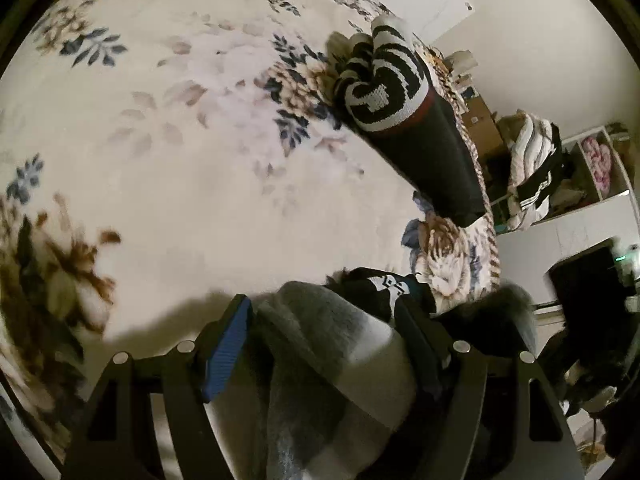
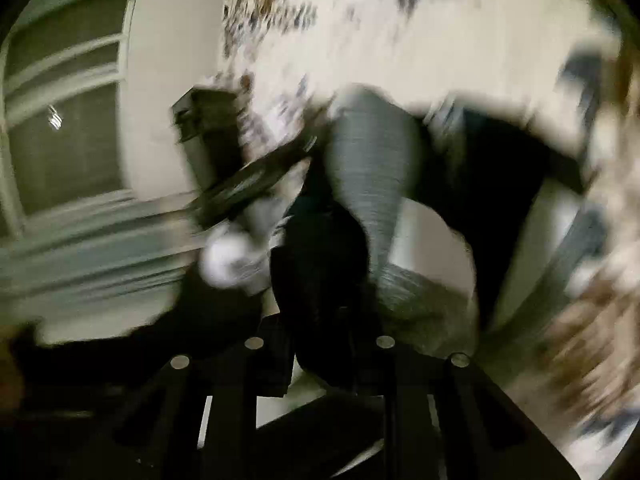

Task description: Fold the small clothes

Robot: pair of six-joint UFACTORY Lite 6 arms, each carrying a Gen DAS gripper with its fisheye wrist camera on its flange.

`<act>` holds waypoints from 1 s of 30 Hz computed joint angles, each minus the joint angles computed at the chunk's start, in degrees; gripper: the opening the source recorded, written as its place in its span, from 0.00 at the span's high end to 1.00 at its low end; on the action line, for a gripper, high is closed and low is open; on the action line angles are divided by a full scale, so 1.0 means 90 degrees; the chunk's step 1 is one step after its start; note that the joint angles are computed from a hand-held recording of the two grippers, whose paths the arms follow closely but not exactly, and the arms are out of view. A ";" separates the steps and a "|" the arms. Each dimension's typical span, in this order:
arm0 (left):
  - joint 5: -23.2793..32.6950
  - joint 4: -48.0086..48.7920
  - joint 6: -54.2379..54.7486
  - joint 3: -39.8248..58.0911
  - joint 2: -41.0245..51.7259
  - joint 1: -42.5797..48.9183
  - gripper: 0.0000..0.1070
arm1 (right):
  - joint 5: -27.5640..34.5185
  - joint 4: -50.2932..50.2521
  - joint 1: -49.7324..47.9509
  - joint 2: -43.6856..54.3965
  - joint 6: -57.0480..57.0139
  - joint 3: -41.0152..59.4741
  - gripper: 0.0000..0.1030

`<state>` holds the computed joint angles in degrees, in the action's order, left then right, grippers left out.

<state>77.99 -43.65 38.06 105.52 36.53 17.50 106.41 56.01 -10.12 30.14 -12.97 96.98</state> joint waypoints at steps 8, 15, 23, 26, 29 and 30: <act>-0.0158 0.0012 0.0024 -0.0333 -0.0193 0.0010 0.33 | -0.1970 -0.0436 -0.1601 0.0559 0.1258 -0.0901 0.75; -0.0173 0.0077 0.0122 -0.0367 -0.0318 0.0075 0.33 | -0.2566 -0.1822 -0.0911 -0.0422 0.0401 0.0431 0.45; -0.0156 0.0133 0.0117 0.0056 -0.0150 -0.0182 0.33 | -0.2543 -0.3067 0.0754 -0.0844 -0.0573 0.0573 0.64; -0.0118 0.0129 0.0096 0.0285 0.0003 -0.0279 0.33 | -0.2992 -0.3385 0.0776 -0.1254 -0.0438 0.0240 0.84; -0.0075 0.0103 0.0092 0.0430 0.0114 -0.0316 0.33 | -0.3102 -0.3393 0.0328 -0.1088 -0.0058 0.0387 0.85; -0.0046 0.0080 0.0078 0.0458 0.0147 -0.0318 0.33 | -0.3207 -0.3398 0.0202 -0.1005 0.0055 0.0340 0.85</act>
